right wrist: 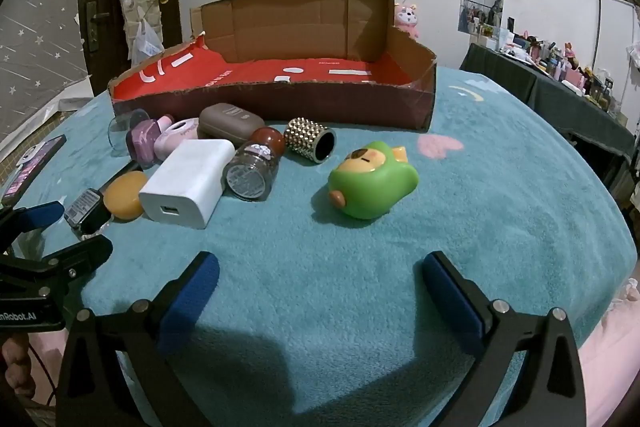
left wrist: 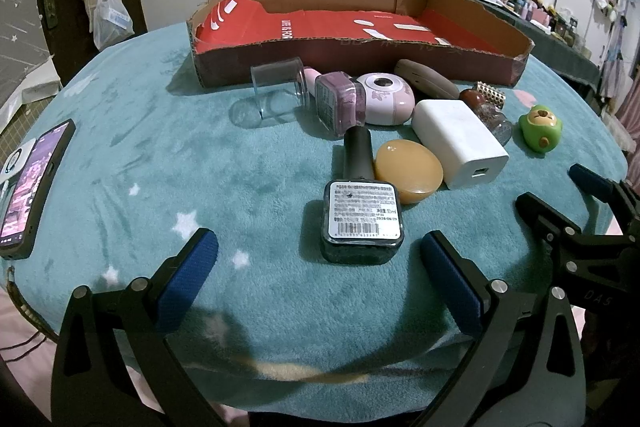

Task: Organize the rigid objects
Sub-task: 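Grasp the black nail polish bottle with the left gripper while the right grasps the green frog toy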

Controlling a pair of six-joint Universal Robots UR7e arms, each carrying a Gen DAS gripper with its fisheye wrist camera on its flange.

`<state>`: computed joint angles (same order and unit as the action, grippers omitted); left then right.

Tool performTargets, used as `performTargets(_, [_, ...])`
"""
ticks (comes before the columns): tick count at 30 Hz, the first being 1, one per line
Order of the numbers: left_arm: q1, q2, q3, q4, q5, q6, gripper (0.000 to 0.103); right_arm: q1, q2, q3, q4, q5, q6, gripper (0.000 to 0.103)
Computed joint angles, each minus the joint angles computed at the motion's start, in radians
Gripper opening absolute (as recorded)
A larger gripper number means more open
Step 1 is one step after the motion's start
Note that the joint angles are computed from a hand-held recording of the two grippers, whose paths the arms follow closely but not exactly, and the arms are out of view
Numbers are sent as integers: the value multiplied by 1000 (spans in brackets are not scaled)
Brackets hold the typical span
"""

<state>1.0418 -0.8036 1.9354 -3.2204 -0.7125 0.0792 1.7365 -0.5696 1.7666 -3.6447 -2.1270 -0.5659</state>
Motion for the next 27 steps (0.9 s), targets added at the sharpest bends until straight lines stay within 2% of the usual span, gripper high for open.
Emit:
performTargets(7, [-6,-19,3,52,-8,-31,103,0,-7,0,18,1,4,103])
performTargets(17, [-1,11,-9,-45,-18,56,102,-6,-25,3,36,15,7,99])
performTargets(20, [0,22,-16,-83,-12,92,95,-8,-27,-10,50,13,13,95])
performTargets(25, [8,9,-24,-62,-48,68,69,-18,-33,-35,79,19,35,87])
performTargets(27, [13,-1,-28,-25,-65,46,66,-21,-35,-46,94,20,43,85])
